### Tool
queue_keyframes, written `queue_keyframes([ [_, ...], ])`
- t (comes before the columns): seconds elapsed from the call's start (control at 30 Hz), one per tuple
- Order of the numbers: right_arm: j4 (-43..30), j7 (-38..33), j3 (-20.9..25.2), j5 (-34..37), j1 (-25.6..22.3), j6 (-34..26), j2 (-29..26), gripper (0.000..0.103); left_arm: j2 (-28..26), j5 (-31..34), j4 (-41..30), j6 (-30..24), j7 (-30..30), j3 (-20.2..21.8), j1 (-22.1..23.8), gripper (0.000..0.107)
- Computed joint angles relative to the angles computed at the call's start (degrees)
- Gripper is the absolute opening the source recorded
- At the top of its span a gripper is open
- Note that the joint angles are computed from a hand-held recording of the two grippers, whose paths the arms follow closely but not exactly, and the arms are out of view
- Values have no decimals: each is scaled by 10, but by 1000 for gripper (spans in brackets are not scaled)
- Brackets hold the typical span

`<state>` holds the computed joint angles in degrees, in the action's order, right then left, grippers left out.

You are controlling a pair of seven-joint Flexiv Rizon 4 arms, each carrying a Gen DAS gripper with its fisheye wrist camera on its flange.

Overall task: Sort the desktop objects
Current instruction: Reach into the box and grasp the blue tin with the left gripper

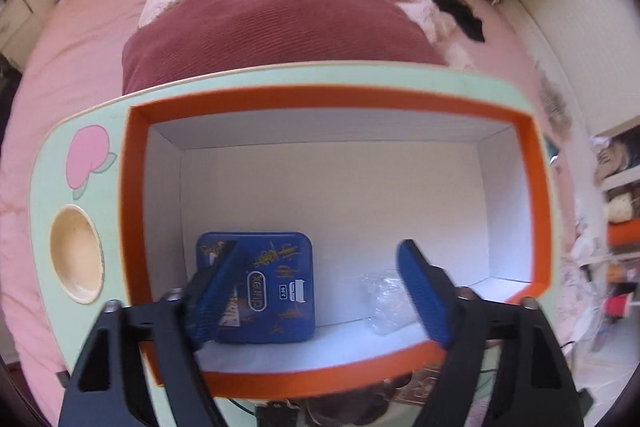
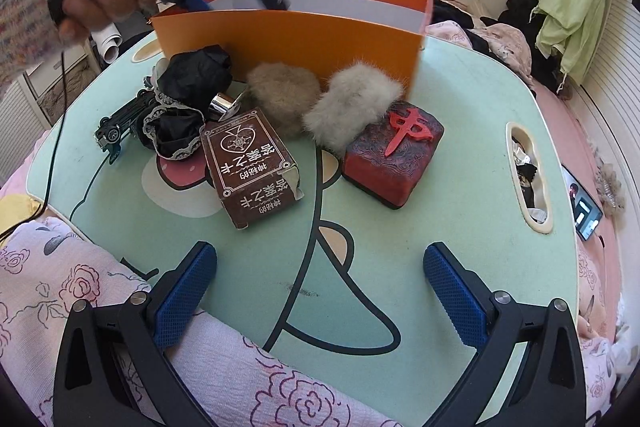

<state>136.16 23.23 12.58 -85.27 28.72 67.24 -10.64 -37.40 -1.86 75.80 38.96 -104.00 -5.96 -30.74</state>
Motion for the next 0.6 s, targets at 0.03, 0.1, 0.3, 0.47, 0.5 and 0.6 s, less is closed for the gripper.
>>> queue_keyframes([
  [0.03,0,0,0,0,0,0,0,103,6,-2,9,13,-3,1,2,73],
  [0.1,0,0,1,1,0,0,0,103,17,4,21,25,-12,7,3,73],
  [0.3,0,-1,1,3,1,0,1,103,-12,71,-66,-116,-42,33,-25,73],
  [0.47,1,-2,1,3,2,-1,2,103,-69,143,-173,-228,-53,57,-67,73],
  [0.5,1,-1,1,3,2,-1,1,103,-77,153,-185,-240,-57,61,-74,73],
  [0.6,1,-1,1,3,2,-1,1,103,-73,148,-173,-221,-58,51,-69,69],
])
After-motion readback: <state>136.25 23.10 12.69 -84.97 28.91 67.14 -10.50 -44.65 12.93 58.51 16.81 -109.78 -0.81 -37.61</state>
